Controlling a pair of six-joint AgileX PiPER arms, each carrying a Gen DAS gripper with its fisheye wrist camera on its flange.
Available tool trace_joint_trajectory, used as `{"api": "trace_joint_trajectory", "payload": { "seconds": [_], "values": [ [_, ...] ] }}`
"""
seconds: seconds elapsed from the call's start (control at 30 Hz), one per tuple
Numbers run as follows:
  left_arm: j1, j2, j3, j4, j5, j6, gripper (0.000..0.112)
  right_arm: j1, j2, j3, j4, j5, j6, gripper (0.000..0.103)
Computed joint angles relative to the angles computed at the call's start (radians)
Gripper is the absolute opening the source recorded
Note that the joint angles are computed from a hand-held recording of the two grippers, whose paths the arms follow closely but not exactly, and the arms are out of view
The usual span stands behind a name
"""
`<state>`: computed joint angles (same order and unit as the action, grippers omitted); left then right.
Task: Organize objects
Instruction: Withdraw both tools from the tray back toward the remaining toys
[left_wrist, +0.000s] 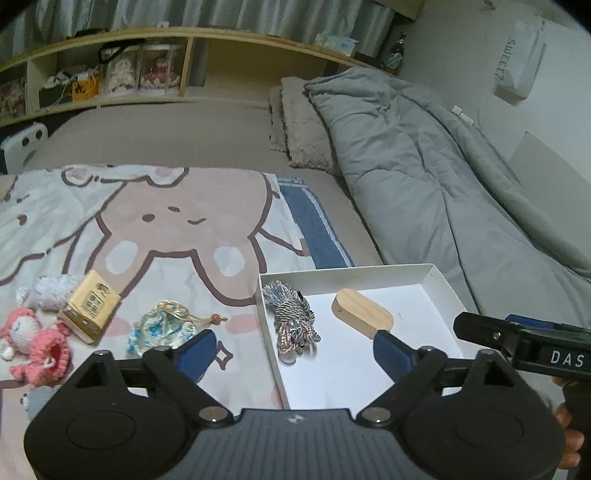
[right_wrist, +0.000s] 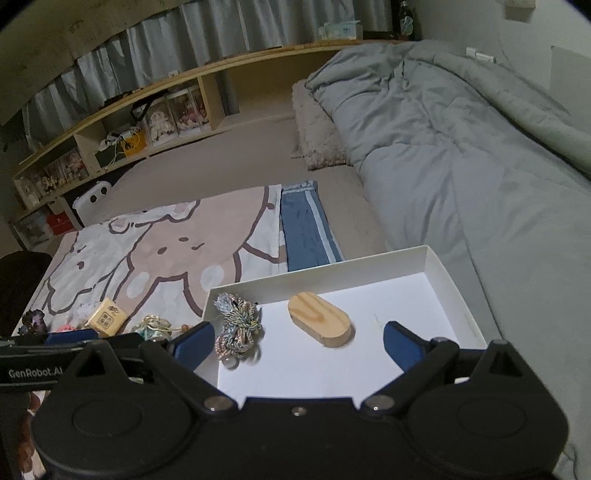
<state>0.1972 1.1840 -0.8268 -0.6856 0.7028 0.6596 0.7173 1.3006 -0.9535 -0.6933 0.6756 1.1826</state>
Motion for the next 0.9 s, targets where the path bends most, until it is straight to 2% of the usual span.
{"api": "trace_joint_trajectory", "payload": {
  "seconds": [0.07,0.17,0.4,0.57,0.7,0.9],
  "values": [
    [0.011,-0.030,0.009,0.007,0.012,0.006,0.100,0.036,-0.020,0.007,-0.031,0.032,0.040,0.100],
    [0.029,-0.064,0.017,0.012,0.037,0.016,0.103,0.089,-0.047,0.015,-0.070,0.084,0.095,0.101],
    [0.109,-0.136,0.056,-0.032,0.090,0.096,0.103,0.231,-0.091,0.045,-0.178,0.197,0.244,0.103],
    [0.197,-0.157,0.075,-0.084,0.145,0.184,0.103,0.320,-0.074,0.053,-0.249,0.259,0.329,0.103],
    [0.271,-0.154,0.081,-0.114,0.171,0.248,0.103,0.349,-0.043,0.044,-0.263,0.276,0.359,0.103],
    [0.413,-0.116,0.072,-0.157,0.218,0.365,0.103,0.346,0.011,0.016,-0.271,0.249,0.385,0.103]
  ]
}}
